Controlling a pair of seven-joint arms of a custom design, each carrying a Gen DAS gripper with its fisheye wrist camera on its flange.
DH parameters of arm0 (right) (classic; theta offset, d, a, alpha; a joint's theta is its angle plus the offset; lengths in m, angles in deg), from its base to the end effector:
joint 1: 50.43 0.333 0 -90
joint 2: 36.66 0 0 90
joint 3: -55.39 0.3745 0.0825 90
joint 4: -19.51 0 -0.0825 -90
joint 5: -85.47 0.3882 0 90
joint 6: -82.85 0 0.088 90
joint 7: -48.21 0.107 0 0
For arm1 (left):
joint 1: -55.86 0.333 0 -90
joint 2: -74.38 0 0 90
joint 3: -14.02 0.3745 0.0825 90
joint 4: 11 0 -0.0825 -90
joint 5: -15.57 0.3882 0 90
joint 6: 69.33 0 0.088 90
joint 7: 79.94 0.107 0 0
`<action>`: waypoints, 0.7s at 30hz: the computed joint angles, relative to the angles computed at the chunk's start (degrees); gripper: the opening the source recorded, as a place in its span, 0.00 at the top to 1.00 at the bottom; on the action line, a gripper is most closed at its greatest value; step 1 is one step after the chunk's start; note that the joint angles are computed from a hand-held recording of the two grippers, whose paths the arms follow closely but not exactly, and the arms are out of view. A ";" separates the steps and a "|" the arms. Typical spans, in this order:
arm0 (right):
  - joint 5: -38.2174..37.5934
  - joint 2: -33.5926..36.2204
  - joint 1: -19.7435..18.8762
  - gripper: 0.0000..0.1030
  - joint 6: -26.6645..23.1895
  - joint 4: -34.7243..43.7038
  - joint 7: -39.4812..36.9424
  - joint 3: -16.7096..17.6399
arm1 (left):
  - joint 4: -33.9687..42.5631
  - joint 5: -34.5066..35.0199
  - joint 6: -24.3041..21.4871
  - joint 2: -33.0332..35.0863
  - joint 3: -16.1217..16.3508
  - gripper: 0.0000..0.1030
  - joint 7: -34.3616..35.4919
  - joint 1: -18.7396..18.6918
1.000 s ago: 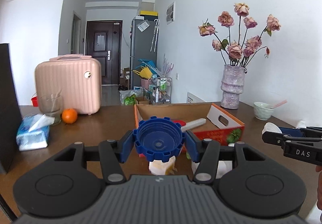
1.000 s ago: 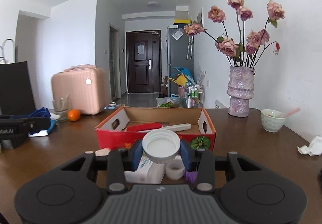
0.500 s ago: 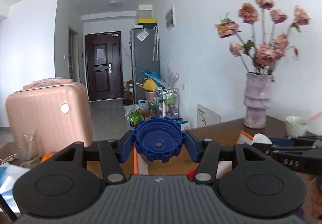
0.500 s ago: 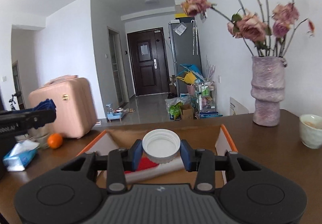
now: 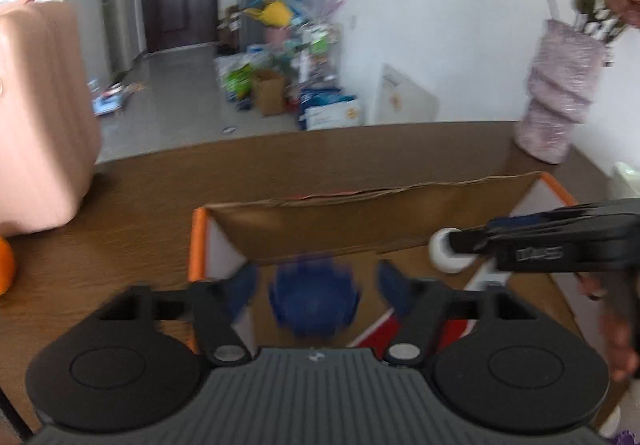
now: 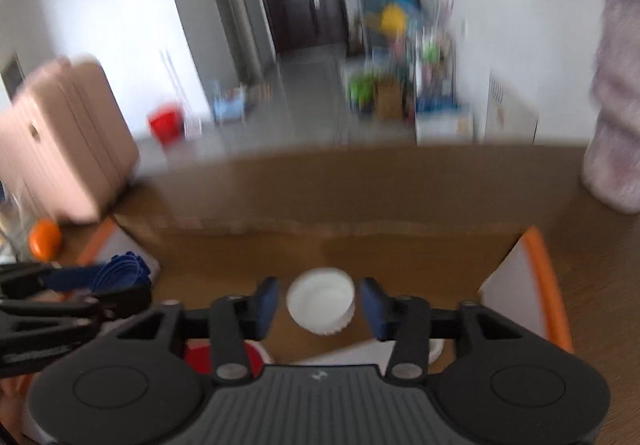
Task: Organize rigid objects
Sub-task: 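Carry the blue cap and white cap into the red box and release both, then withdraw both tools from the box back over the table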
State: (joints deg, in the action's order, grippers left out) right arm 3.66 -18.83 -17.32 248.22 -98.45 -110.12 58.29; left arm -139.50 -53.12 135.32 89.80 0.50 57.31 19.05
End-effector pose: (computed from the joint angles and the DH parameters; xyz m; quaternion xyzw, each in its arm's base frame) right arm 0.4662 0.4076 0.3603 -0.6551 0.6573 -0.1820 0.3252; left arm 0.4434 -0.3407 0.3812 -0.5289 0.7430 -0.3463 0.2199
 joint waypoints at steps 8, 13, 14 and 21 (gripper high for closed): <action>4.59 0.15 -0.07 0.33 -1.35 -0.45 -1.09 -0.06 | 2.28 -6.60 1.16 0.66 -0.95 0.17 6.30 -0.09; 7.80 -1.32 1.37 0.33 -5.78 -1.47 -3.84 0.23 | 6.14 -18.77 -0.67 0.70 -1.67 0.18 17.17 1.24; 8.51 -2.26 1.53 0.33 -6.34 -2.16 -3.99 0.55 | 6.73 -21.79 -0.13 0.39 -2.52 0.20 19.78 1.84; 8.70 -15.15 3.93 0.22 -17.35 -9.37 -4.93 6.30 | -8.16 -10.43 8.14 -12.87 -7.70 0.19 4.55 2.35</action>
